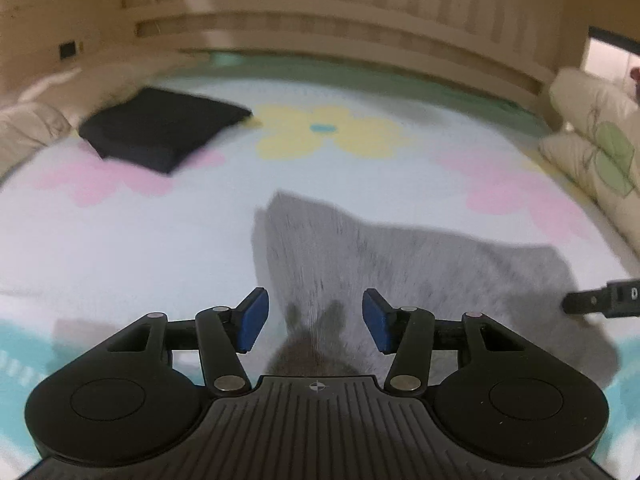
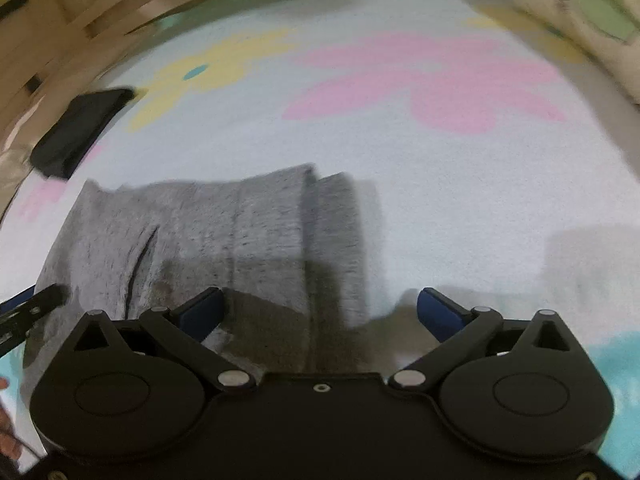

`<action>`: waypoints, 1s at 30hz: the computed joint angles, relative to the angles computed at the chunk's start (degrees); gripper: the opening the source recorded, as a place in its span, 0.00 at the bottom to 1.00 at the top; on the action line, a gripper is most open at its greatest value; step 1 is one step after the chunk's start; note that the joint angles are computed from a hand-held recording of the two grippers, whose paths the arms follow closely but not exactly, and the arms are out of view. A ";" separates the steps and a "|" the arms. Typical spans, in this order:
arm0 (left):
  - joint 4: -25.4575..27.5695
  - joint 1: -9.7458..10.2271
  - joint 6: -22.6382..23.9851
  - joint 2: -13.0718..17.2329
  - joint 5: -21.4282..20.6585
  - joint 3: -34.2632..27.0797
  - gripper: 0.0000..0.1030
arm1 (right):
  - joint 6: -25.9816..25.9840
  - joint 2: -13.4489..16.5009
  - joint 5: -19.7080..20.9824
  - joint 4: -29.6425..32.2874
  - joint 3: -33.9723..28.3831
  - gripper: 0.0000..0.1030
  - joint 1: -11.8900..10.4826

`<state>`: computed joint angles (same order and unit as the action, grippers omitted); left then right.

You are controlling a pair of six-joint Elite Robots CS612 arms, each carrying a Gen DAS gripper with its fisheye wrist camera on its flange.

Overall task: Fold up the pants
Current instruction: 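Lower the fold onto the stack and open the right gripper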

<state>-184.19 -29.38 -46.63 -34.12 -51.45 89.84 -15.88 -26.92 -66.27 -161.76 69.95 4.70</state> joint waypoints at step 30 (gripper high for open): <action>15.38 -9.61 -9.95 -10.65 8.01 8.85 0.49 | -3.94 -17.70 -3.59 -25.21 30.01 0.99 -1.23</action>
<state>-168.82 -39.00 -56.58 -44.76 -43.44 98.69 -19.82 -44.62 -69.86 -186.96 99.95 3.47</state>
